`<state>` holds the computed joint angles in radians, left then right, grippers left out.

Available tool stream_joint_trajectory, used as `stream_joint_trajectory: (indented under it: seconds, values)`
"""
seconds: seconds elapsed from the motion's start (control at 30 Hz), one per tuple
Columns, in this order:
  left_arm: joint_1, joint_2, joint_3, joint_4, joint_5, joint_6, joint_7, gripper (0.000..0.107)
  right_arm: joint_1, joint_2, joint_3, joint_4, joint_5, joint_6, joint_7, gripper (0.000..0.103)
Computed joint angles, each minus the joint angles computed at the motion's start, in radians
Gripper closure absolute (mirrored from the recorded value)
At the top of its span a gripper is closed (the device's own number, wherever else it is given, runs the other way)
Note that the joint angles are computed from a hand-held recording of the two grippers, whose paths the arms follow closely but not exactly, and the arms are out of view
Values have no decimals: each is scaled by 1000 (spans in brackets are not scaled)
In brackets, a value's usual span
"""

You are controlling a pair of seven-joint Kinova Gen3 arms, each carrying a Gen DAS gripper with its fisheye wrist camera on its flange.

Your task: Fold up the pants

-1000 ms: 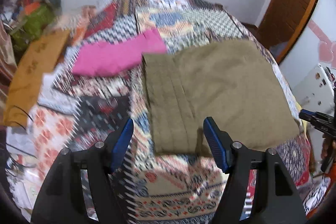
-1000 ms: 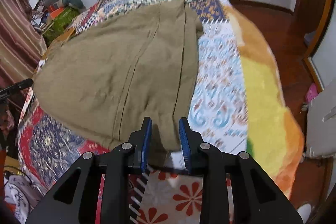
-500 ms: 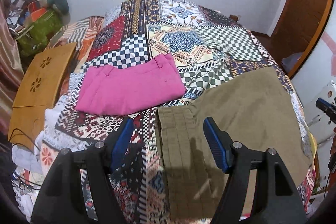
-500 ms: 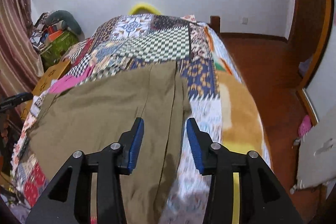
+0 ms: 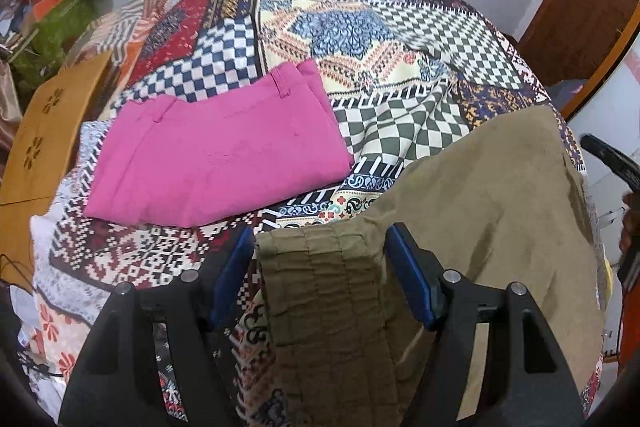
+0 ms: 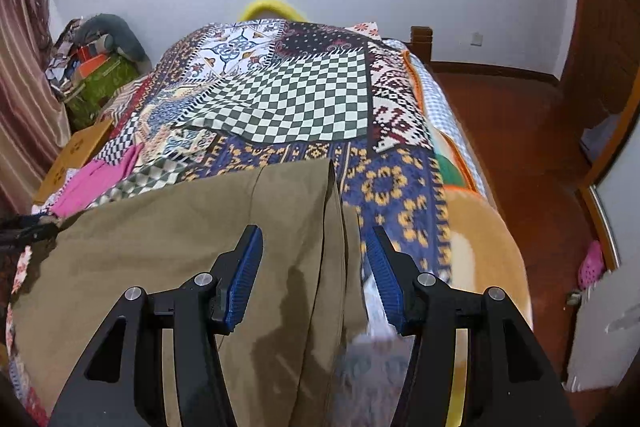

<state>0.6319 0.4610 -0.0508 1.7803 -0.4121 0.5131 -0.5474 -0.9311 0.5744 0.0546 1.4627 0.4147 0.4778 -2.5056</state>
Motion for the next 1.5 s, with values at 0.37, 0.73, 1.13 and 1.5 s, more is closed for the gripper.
stream_joint_trajectory:
  seconds: [0.37, 0.73, 1.13, 1.5]
  values:
    - [-18, 12, -32, 59, 68, -133, -6, 32, 149, 150, -122, -205, -172, 65, 263, 53]
    - [82, -15, -132, 98, -10, -178, 69, 53, 51, 160, -6, -220, -133, 81, 302, 96]
    - [74, 2, -110, 58, -77, -87, 116, 43, 13, 264, -3, -426, -36, 286, 308, 97]
    - [80, -100, -36, 80, -187, -32, 208, 35, 28, 162, -74, -380, -75, 254, 355, 55]
